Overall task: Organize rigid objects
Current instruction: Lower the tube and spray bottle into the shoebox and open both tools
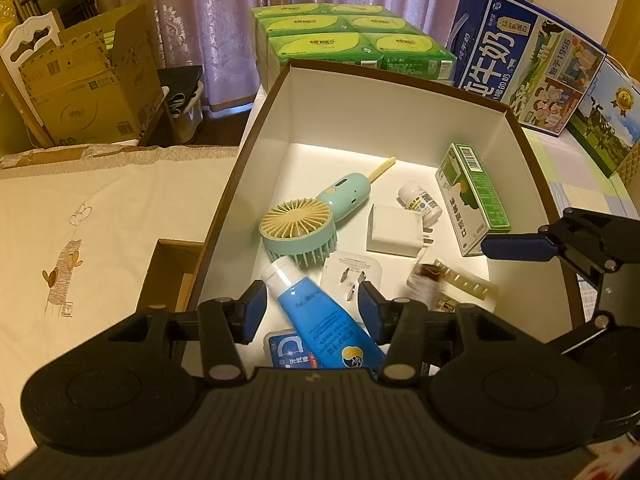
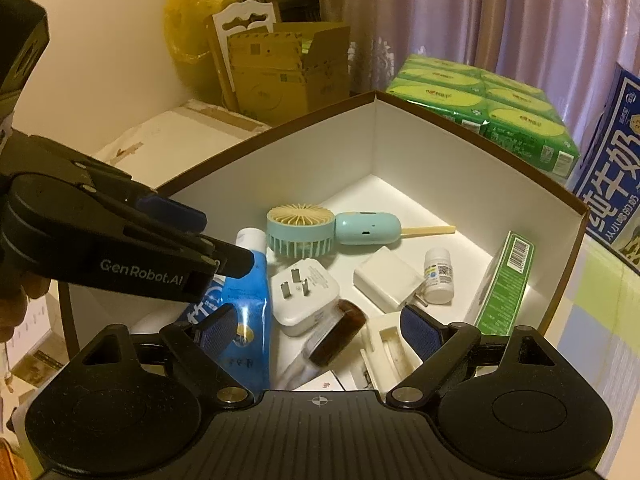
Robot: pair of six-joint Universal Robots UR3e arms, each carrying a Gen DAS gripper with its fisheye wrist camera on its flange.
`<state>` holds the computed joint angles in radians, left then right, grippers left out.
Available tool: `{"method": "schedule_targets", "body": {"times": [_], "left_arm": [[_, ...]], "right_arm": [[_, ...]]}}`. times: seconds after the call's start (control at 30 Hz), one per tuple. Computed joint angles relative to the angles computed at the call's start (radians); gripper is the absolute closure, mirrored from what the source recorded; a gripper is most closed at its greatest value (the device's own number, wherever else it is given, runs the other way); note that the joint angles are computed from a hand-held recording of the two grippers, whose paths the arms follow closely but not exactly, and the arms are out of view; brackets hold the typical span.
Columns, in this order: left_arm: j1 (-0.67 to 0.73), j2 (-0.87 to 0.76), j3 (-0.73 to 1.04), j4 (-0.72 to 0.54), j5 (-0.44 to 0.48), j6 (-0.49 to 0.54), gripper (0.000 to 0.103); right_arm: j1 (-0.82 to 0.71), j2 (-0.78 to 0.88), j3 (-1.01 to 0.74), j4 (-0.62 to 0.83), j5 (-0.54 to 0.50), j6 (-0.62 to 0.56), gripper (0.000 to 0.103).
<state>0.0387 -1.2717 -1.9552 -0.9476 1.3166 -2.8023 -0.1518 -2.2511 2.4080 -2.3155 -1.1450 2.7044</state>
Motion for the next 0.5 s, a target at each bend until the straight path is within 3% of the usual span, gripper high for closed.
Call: {"method": "schedule_targets", "body": {"times": [0.5], "left_arm": [[0.000, 0.030, -0.007, -0.019, -0.020, 0.015, 0.056]], "right_arm": [[-0.034, -0.080, 0.008, 0.074, 0.004, -0.008, 0.017]]}}
